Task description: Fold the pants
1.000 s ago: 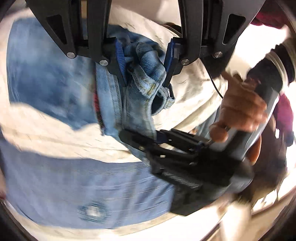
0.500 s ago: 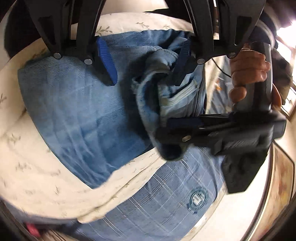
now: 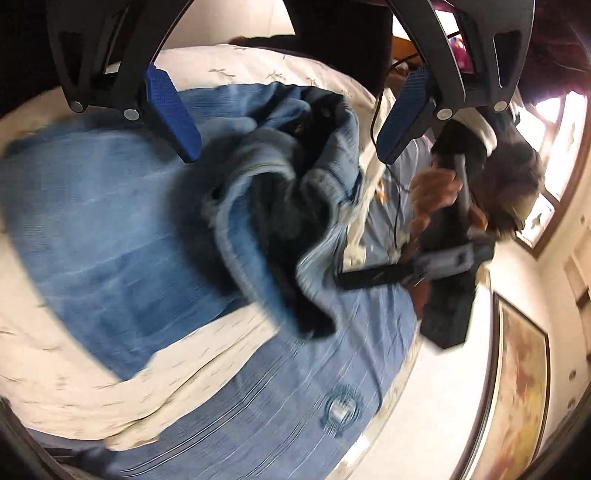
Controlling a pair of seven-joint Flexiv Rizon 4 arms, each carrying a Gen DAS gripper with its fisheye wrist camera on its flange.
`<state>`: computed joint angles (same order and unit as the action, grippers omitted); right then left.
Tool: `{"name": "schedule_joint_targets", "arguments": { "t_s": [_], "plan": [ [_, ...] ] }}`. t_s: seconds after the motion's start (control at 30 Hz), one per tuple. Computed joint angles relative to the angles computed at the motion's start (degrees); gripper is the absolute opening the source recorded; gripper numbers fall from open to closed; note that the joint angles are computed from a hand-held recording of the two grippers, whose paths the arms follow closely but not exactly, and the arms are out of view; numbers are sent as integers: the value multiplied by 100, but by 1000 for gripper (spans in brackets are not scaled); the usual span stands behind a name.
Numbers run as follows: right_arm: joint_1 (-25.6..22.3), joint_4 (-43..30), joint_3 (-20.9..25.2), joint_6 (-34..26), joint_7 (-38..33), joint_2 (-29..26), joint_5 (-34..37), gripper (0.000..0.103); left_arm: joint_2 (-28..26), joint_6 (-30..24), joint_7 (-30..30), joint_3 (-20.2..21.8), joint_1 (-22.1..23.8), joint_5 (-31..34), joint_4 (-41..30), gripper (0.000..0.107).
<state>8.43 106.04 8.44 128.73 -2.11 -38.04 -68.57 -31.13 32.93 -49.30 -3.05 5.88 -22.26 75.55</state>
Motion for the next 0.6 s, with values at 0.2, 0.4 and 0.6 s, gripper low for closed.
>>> {"name": "schedule_joint_targets", "arguments": {
  "t_s": [0.2, 0.4, 0.6],
  "plan": [
    [-139, -607, 176, -110, 858, -317, -817, 37, -43, 400, -156, -106, 11, -347, 365, 67],
    [-337, -36, 350, 1198, 608, -587, 428, 30, 244, 247, 190, -335, 31, -923, 359, 65],
    [-184, 494, 81, 1153, 643, -629, 1149, 38, -462, 959, -715, 243, -905, 939, -201, 76]
  ]
}}
